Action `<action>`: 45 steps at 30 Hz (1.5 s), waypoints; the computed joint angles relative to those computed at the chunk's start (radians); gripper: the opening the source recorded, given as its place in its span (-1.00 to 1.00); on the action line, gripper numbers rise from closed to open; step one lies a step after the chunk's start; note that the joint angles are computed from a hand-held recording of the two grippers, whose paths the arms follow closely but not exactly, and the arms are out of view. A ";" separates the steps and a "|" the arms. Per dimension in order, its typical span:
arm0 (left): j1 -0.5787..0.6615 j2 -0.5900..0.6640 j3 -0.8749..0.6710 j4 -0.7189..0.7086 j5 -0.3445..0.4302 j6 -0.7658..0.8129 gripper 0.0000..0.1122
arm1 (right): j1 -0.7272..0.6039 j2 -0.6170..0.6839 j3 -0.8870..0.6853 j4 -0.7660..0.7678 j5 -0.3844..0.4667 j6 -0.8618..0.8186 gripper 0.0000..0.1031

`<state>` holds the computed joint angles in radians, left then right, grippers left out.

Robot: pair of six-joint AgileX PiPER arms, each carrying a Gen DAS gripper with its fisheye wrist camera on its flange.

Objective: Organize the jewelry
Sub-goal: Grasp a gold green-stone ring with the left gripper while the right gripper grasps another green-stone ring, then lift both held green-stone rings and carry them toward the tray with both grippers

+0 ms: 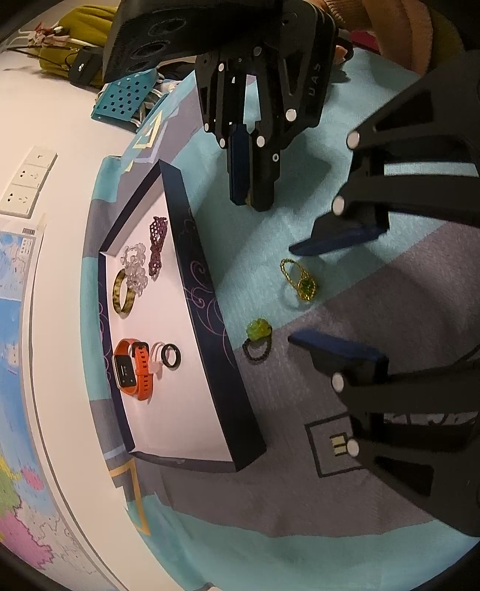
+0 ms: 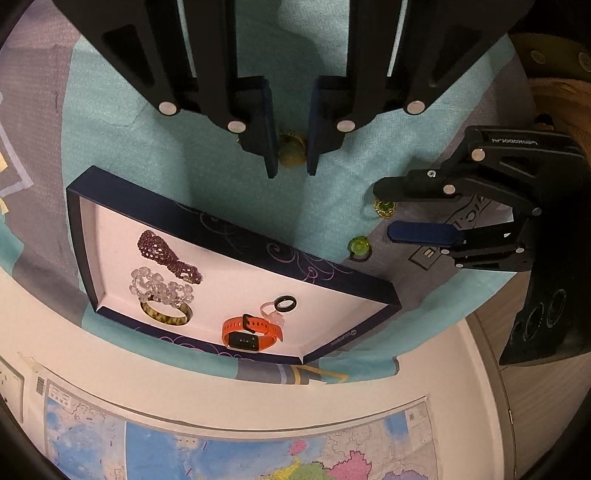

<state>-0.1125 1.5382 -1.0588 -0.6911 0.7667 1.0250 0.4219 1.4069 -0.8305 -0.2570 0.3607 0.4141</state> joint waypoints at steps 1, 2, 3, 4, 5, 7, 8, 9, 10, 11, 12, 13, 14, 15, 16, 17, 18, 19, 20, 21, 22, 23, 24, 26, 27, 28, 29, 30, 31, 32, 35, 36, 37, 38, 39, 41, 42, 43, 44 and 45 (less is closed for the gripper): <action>-0.001 0.001 0.000 -0.002 0.003 0.003 -0.44 | 0.001 -0.003 0.002 -0.004 -0.001 0.005 -0.73; -0.001 0.000 0.000 -0.003 0.004 0.005 -0.57 | 0.003 -0.008 0.006 -0.026 -0.003 0.029 -0.73; -0.001 0.001 0.000 -0.003 0.006 0.004 -0.65 | 0.004 -0.011 0.007 -0.039 -0.003 0.045 -0.73; -0.002 0.001 0.001 0.000 0.001 -0.001 -0.67 | 0.002 -0.015 0.009 -0.040 -0.004 0.048 -0.73; -0.004 0.000 0.003 0.005 -0.005 -0.009 -0.76 | -0.002 -0.021 0.013 -0.037 -0.009 0.050 -0.73; -0.002 0.001 0.002 0.004 -0.005 -0.017 -0.77 | -0.015 -0.032 0.018 0.012 -0.015 0.005 -0.73; -0.001 0.000 0.002 0.003 -0.004 -0.019 -0.77 | -0.021 -0.036 0.020 0.030 -0.019 -0.011 -0.73; -0.001 -0.001 0.003 0.002 -0.004 -0.019 -0.77 | -0.027 -0.040 0.022 0.041 -0.021 -0.019 -0.73; -0.001 -0.003 0.005 0.002 -0.005 -0.019 -0.77 | -0.033 -0.047 0.024 0.063 -0.026 -0.036 -0.73; -0.002 -0.005 0.006 0.001 -0.005 -0.020 -0.78 | -0.042 -0.052 0.027 0.105 -0.033 -0.073 -0.73; -0.001 -0.005 0.005 0.000 -0.004 -0.020 -0.78 | -0.052 -0.060 0.030 0.150 -0.040 -0.113 -0.73; -0.001 -0.005 0.004 -0.002 -0.002 -0.020 -0.78 | -0.053 -0.066 0.030 0.155 -0.039 -0.117 -0.73; 0.000 -0.005 0.002 -0.002 0.001 -0.021 -0.78 | -0.054 -0.074 0.031 0.141 -0.041 -0.100 -0.73; 0.000 -0.005 0.001 -0.001 0.003 -0.023 -0.78 | -0.058 -0.079 0.032 0.151 -0.045 -0.107 -0.73; 0.001 -0.007 0.000 -0.003 0.006 -0.022 -0.78 | -0.061 -0.081 0.032 0.157 -0.046 -0.113 -0.73; 0.002 -0.009 -0.001 -0.007 0.009 -0.020 -0.78 | -0.062 -0.083 0.031 0.153 -0.047 -0.110 -0.73; 0.003 -0.010 -0.003 -0.008 0.010 -0.019 -0.78 | -0.065 -0.086 0.030 0.148 -0.048 -0.105 -0.73; 0.005 -0.014 -0.005 -0.015 0.016 -0.016 -0.78 | -0.067 -0.086 0.029 0.152 -0.050 -0.109 -0.73; 0.006 -0.017 -0.007 -0.020 0.018 -0.012 -0.78 | -0.070 -0.088 0.028 0.155 -0.051 -0.112 -0.73; 0.009 -0.021 -0.010 -0.027 0.023 -0.008 -0.78 | -0.070 -0.088 0.028 0.156 -0.051 -0.113 -0.73; 0.010 -0.023 -0.012 -0.030 0.024 -0.007 -0.78 | -0.071 -0.088 0.027 0.156 -0.053 -0.112 -0.73; 0.012 -0.026 -0.015 -0.032 0.026 -0.006 -0.78 | -0.070 -0.089 0.028 0.152 -0.054 -0.107 -0.73; 0.013 -0.026 -0.019 -0.035 0.028 -0.004 -0.78 | -0.070 -0.090 0.027 0.148 -0.054 -0.104 -0.73; 0.019 -0.024 -0.032 -0.043 0.038 -0.004 -0.78 | -0.071 -0.091 0.020 0.141 -0.053 -0.102 -0.73; 0.021 -0.024 -0.035 -0.046 0.040 -0.004 -0.78 | -0.072 -0.092 0.020 0.135 -0.055 -0.097 -0.73; 0.023 -0.023 -0.041 -0.048 0.042 -0.005 -0.78 | -0.074 -0.093 0.017 0.135 -0.056 -0.097 -0.73; 0.025 -0.022 -0.046 -0.052 0.044 -0.005 -0.78 | -0.078 -0.094 0.013 0.147 -0.060 -0.109 -0.73; 0.027 -0.022 -0.051 -0.056 0.046 -0.005 -0.78 | -0.079 -0.092 0.009 0.146 -0.060 -0.109 -0.73; 0.027 -0.022 -0.056 -0.056 0.047 -0.005 -0.78 | -0.078 -0.092 0.007 0.134 -0.061 -0.097 -0.73; 0.027 -0.021 -0.060 -0.057 0.047 -0.007 -0.78 | -0.077 -0.093 0.005 0.126 -0.062 -0.090 -0.73; 0.024 -0.019 -0.073 -0.057 0.048 -0.014 -0.78 | -0.084 -0.089 -0.007 0.122 -0.061 -0.091 -0.73; 0.023 -0.017 -0.079 -0.057 0.049 -0.015 -0.78 | -0.085 -0.088 -0.012 0.119 -0.061 -0.092 -0.73; 0.022 -0.017 -0.082 -0.057 0.047 -0.017 -0.78 | -0.087 -0.087 -0.015 0.118 -0.062 -0.093 -0.73; 0.020 -0.014 -0.087 -0.056 0.047 -0.020 -0.78 | -0.087 -0.088 -0.016 0.113 -0.062 -0.088 -0.73; 0.019 -0.012 -0.092 -0.056 0.047 -0.021 -0.78 | -0.090 -0.087 -0.020 0.114 -0.062 -0.091 -0.73; 0.015 -0.011 -0.100 -0.058 0.045 -0.022 -0.78 | -0.096 -0.084 -0.027 0.125 -0.062 -0.105 -0.73; 0.014 -0.008 -0.105 -0.058 0.046 -0.023 -0.78 | -0.097 -0.083 -0.029 0.125 -0.061 -0.105 -0.73; 0.013 -0.005 -0.112 -0.059 0.047 -0.025 -0.78 | -0.099 -0.082 -0.030 0.123 -0.062 -0.105 -0.73; 0.011 -0.004 -0.115 -0.060 0.046 -0.025 -0.78 | -0.101 -0.081 -0.032 0.129 -0.063 -0.111 -0.73; 0.010 -0.003 -0.118 -0.060 0.045 -0.026 -0.78 | -0.103 -0.078 -0.035 0.134 -0.063 -0.117 -0.73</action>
